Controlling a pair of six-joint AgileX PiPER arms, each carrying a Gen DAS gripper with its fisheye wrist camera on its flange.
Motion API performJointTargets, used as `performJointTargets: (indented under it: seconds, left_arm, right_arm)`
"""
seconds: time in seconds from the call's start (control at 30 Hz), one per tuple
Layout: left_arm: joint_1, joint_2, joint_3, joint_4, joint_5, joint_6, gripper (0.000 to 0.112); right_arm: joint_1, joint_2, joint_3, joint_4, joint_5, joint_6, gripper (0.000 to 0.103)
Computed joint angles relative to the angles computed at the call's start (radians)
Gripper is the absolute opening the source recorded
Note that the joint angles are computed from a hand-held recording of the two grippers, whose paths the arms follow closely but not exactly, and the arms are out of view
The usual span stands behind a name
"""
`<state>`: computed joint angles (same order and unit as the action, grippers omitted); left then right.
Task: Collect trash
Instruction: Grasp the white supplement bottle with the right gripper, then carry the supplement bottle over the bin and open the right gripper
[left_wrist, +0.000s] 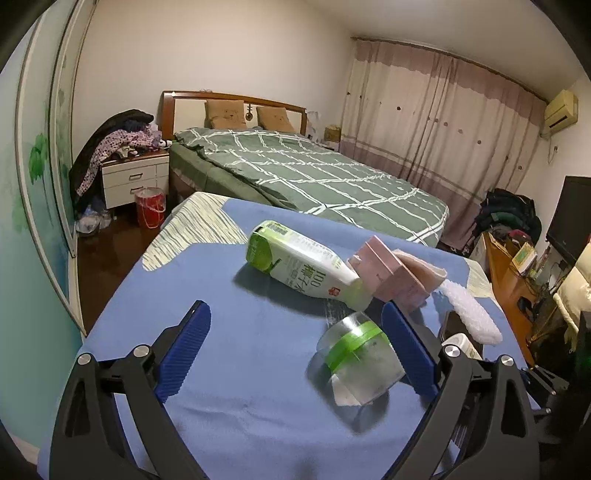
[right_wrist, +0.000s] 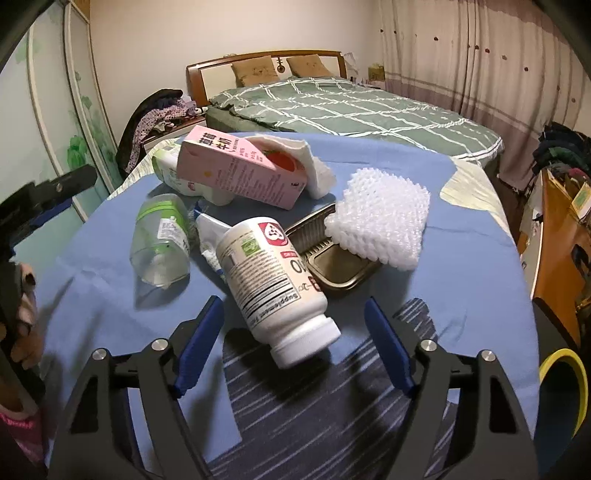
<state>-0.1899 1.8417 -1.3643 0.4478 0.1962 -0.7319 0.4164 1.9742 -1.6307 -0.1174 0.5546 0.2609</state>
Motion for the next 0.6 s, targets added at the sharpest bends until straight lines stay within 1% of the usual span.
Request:
performJointTargets:
  seconds: [0.1,0.13,0.27,0.53,0.6]
  left_arm:
    - [-0.007,0.007,-0.001,0.037,-0.002,-0.029,0.093]
    - [-0.008,0.009,-0.002,0.041,-0.003,-0.036,0.093]
    - [-0.013,0.008,-0.006,0.038,0.009,-0.041,0.092]
    - [-0.013,0.021,-0.018,-0.015,0.019,0.014,0.092]
    - [-0.011,0.022,-0.018,-0.028,0.02,0.028,0.092]
  right_arm:
    - [-0.009,0.009,-0.006,0.054,0.002,-0.049,0.064]
    - [-0.01,0.011,-0.007,0.071,0.003,-0.069,0.059]
    - [0.004,-0.006,0.022,0.044,-0.025,-0.059,0.05]
    - [0.002,-0.084,0.114,0.104,-0.056,-0.071,0.049]
    - [0.013,-0.128,0.167,0.046,-0.082,-0.005,0.049]
